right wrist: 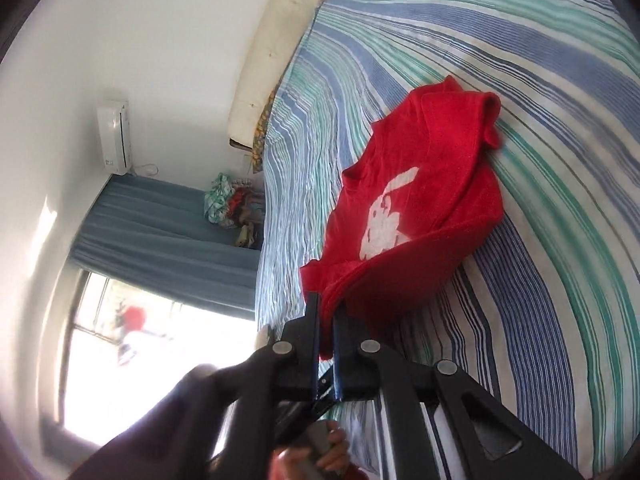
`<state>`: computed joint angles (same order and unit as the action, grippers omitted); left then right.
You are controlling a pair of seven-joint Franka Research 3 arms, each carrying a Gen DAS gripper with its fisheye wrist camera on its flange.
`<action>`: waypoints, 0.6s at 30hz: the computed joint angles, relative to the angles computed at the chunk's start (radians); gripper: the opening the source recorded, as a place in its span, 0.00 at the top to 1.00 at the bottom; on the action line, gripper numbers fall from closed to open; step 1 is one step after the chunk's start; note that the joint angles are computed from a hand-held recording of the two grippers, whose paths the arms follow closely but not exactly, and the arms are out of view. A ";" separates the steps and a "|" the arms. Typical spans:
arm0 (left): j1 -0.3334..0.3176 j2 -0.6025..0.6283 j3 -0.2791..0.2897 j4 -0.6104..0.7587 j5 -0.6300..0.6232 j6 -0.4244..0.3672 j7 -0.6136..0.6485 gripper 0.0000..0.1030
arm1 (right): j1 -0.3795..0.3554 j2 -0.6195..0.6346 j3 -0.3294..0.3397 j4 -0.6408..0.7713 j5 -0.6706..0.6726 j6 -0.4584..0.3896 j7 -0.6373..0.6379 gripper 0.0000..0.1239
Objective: Fold small clothes
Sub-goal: 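Grasp the sweater hem with the right gripper and lift it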
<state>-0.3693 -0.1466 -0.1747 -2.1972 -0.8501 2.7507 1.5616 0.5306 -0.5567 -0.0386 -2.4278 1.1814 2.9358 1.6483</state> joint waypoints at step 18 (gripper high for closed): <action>0.105 -0.063 -0.002 0.019 0.184 -0.152 -0.132 0.04 | -0.144 -0.027 0.018 -0.161 -0.316 -0.065 0.272 0.96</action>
